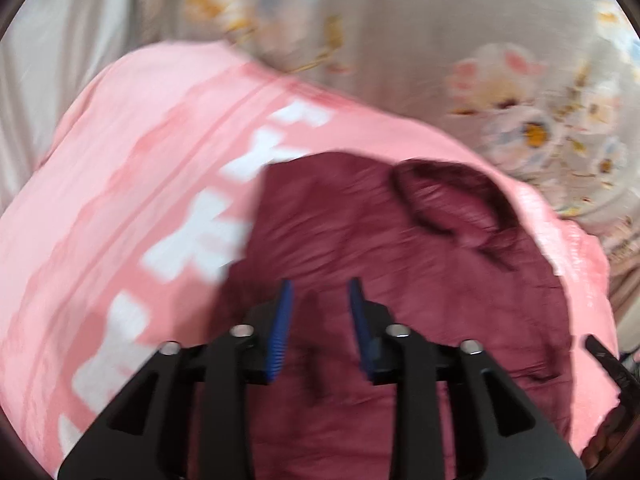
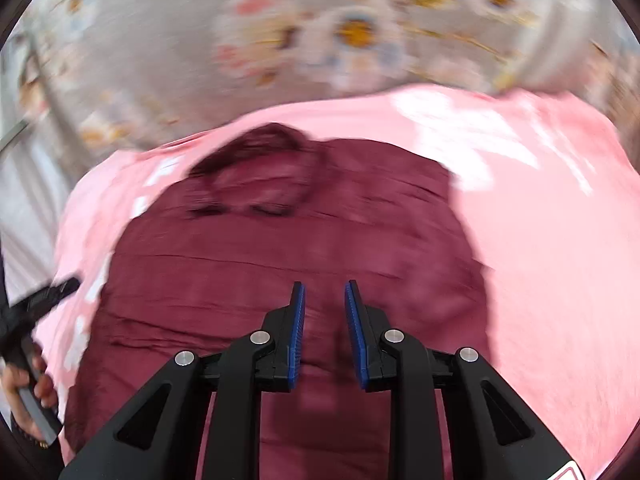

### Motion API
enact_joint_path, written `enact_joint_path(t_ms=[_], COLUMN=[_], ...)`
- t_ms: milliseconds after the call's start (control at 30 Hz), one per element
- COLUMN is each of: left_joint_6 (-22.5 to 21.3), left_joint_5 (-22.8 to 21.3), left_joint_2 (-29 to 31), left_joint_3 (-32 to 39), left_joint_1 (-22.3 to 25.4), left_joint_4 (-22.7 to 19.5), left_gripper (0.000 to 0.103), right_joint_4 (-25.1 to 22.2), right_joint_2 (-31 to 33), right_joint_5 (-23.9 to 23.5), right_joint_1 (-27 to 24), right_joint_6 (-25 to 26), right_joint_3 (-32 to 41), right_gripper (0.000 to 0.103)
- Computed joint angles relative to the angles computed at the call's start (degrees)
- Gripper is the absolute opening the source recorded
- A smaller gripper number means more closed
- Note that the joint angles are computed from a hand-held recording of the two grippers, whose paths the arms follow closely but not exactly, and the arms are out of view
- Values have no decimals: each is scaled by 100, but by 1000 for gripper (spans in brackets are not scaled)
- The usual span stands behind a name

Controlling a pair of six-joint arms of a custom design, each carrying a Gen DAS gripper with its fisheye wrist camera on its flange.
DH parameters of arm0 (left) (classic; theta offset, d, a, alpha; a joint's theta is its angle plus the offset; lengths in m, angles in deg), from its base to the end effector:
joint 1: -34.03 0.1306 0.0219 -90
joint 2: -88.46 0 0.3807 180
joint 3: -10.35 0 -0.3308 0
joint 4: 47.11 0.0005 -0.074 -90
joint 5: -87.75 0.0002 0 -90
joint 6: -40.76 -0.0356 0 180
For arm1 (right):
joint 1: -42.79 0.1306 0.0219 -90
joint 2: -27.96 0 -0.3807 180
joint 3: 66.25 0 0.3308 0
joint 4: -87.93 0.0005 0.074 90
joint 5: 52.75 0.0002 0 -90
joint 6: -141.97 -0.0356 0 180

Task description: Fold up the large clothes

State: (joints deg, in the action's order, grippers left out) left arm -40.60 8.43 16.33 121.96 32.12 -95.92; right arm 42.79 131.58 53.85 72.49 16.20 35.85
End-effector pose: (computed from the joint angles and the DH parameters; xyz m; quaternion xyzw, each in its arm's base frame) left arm 0.5451 -0.0253 0.4372 -0.0185 0.9206 -0.1206 0.3709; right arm 0.4538 0.2465 0.4130 0.1019 0.9155 0.0847 0.3799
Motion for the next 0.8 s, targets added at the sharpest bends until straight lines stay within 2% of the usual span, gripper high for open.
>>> enact_joint_path(t_ms=[167, 300, 367, 433, 600, 700, 800], left_joint_6=[-39, 113, 196, 178, 11, -13, -66], left_joint_5=[-274, -468, -487, -490, -709, -739, -840], left_joint_2=[700, 1087, 1089, 1023, 758, 741, 739], left_joint_3=[948, 1071, 813, 522, -209, -272, -301], left_joint_1=[-616, -831, -852, -857, -928, -923, -953], left_joint_4=[-545, -712, -530, -251, 553, 637, 674], left_gripper=[36, 36, 36, 36, 36, 37, 37], right_joint_4=[-502, -764, -754, -544, -186, -149, -80], right_joint_2=[1144, 1677, 1826, 1796, 1728, 1764, 1747], right_joint_5=[-333, -429, -523, -523, -27, 229, 223], right_joint_1=[196, 251, 249, 247, 416, 492, 483], right_joint_6=[505, 542, 475, 462, 668, 753, 760], right_joint_3=[1404, 1854, 1850, 1608, 1287, 1294, 1243], right_gripper=[22, 21, 20, 17, 16, 16, 16])
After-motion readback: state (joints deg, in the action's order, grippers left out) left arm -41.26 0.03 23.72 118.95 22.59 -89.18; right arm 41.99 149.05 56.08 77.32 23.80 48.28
